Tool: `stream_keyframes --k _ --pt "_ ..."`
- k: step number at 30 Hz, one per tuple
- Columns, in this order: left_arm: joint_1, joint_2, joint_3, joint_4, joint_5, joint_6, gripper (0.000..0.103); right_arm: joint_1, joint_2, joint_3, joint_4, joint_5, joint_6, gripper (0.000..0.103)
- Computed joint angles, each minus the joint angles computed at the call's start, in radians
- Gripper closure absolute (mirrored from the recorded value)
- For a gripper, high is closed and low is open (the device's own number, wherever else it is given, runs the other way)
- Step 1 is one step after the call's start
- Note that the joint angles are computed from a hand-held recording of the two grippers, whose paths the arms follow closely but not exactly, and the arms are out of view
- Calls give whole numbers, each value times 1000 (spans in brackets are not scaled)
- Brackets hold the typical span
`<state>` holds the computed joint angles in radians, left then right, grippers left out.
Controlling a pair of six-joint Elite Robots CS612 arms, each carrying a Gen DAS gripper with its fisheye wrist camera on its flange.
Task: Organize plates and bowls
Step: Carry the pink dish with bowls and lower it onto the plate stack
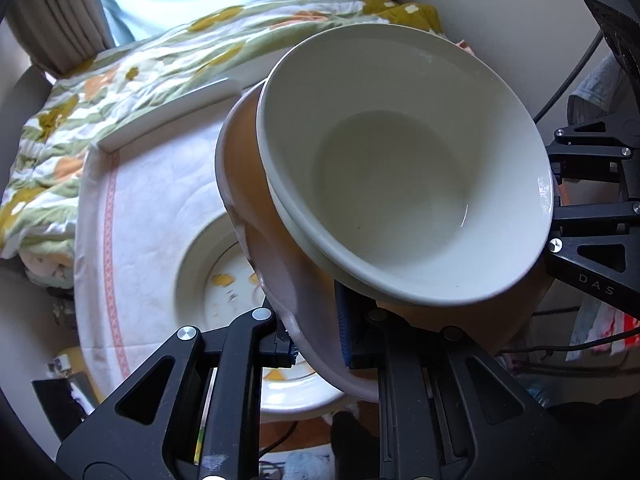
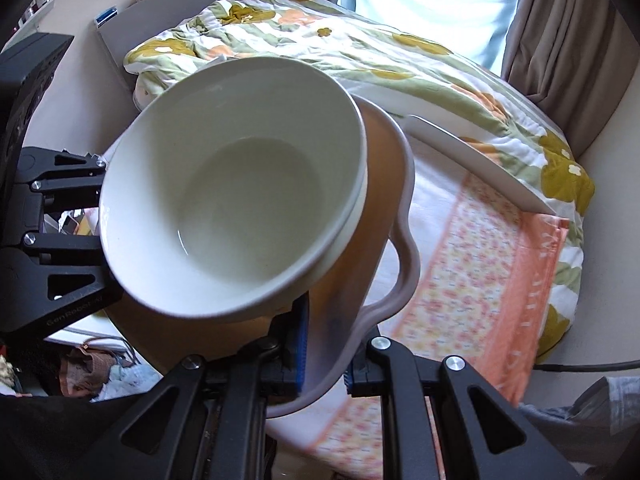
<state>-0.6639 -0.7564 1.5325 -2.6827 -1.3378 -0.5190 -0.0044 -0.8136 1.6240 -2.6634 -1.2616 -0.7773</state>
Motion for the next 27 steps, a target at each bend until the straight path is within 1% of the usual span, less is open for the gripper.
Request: stream_keyframes --k 5,8,10,13,17,19,23,27 --pt "20 -23 74 -37 -30 27 91 40 10 6 7 -22 68 90" --pt "35 -24 103 -62 -51 52 91 63 17 14 1 -41 112 90" --pt "42 -20 115 -74 -65 66 91 71 24 15 3 -43 142 90" --pt "51 -13 128 -88 -81 81 91 82 36 16 4 -50 185 90" --pt "61 -6 142 -111 -104 74 91 90 41 20 -11 -49 237 90" --pt "65 -4 144 -114 -114 73 92 94 45 13 -2 -54 255 90" --pt "65 -3 151 -120 -110 77 92 101 47 19 -11 -59 278 90" --pt "63 -4 149 -116 -103 85 92 99 50 18 -14 -50 301 90"
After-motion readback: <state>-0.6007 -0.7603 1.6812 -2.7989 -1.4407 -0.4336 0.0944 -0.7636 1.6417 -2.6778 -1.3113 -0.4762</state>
